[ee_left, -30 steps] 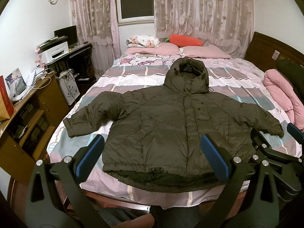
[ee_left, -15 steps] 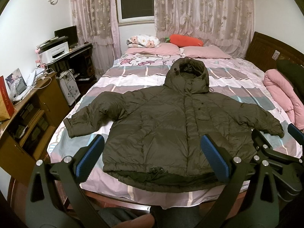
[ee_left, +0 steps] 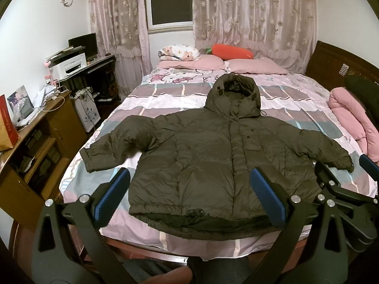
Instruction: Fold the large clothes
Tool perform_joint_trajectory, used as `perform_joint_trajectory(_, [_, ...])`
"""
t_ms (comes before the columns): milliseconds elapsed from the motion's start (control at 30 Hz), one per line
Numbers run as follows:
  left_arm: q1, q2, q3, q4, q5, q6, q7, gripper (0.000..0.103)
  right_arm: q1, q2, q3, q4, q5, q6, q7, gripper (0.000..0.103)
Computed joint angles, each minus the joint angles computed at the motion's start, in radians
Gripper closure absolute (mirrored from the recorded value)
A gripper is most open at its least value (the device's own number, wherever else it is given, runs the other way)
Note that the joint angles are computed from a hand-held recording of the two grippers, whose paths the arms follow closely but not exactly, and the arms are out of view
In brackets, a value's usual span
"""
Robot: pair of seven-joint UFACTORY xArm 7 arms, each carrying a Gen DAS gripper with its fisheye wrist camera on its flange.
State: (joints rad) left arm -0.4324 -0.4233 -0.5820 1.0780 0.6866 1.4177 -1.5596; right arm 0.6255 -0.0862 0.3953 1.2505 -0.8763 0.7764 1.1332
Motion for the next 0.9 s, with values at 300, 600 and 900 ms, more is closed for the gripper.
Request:
perform_joint_trajectory(300, [-0.003,0.001,0.003,0.002,-0.001,0.000,-0.001,0.002,0.001,-0.002,0.000,0.000,0.001,0.001,-0.003,0.001])
perform_joint_trajectory(600, [-0.005,0.006,0.006,0.002,-0.001,0.000,0.000,0.002,-0.001,0.003,-0.003,0.000,0.006,-0.005,-0.006,0.001])
perform_joint_trajectory(900, [-0.019,0.016,0.096,-0.080,-0.081,-0.173,0.063,0.002,-0.050,0.017,-0.051,-0.041,0.134,-0.068,-0.084,0.001])
